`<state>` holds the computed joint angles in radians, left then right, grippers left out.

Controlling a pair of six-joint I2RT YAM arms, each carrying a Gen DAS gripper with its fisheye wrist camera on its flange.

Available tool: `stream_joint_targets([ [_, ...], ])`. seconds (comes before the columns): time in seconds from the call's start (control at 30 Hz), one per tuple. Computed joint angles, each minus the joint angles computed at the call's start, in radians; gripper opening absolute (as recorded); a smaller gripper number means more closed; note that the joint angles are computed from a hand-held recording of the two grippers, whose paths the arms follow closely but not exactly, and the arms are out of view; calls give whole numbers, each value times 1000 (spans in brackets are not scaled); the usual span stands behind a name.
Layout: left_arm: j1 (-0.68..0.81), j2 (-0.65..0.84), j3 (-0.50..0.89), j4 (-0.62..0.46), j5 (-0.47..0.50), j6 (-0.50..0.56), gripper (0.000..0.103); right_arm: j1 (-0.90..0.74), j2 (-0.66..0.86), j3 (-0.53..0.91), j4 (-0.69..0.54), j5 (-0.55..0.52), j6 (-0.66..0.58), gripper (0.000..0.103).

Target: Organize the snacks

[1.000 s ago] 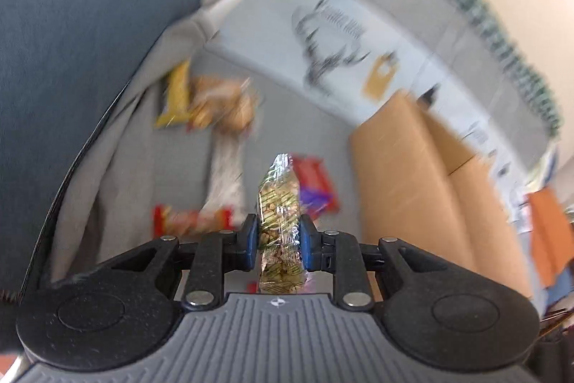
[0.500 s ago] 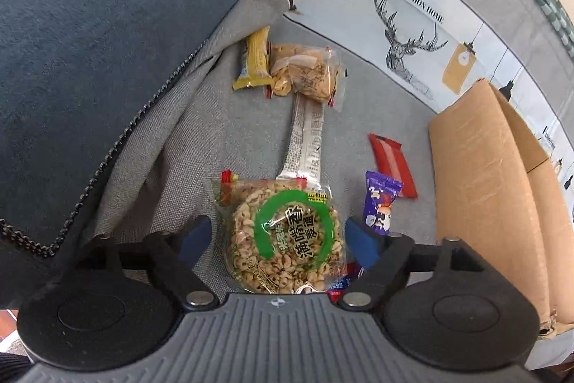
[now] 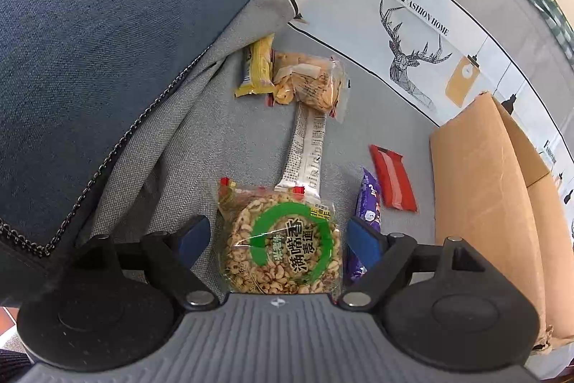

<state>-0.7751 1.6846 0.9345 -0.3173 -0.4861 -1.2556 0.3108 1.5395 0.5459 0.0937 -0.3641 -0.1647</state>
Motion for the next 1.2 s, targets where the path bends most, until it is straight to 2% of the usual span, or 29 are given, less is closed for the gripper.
stream_joint_targets([
  [0.03,0,0,-2,6,2,-5,87,5,-19,-21,23,-7,3,57],
  [0.17,-1,-19,-11,6,-13,-20,87,19,-45,-34,24,-41,62,63],
  [0.23,-5,-66,-45,21,-33,-41,87,34,-34,-21,14,-48,90,75],
  [0.4,-54,-250,-168,54,-125,-107,87,174,48,43,6,117,223,82],
  [0.5,-87,-331,-215,54,-166,-125,87,287,101,67,28,289,248,86],
  [0.57,-90,-351,-226,58,-165,-122,87,339,118,70,41,367,229,83],
  [0.63,-76,-344,-218,52,-144,-109,87,348,112,42,75,392,184,67],
  [0.7,-61,-322,-206,61,-114,-97,87,320,83,28,59,366,124,51],
  [0.73,-55,-315,-204,66,-95,-89,87,307,70,31,36,365,96,50],
  [0.93,-39,-197,-132,76,5,1,87,202,29,57,-81,322,-11,47],
  [1.07,-36,-114,-75,65,61,55,87,133,35,65,-98,269,-30,47],
  [1.2,-37,-17,0,19,86,78,87,81,47,42,-65,201,-25,53],
])
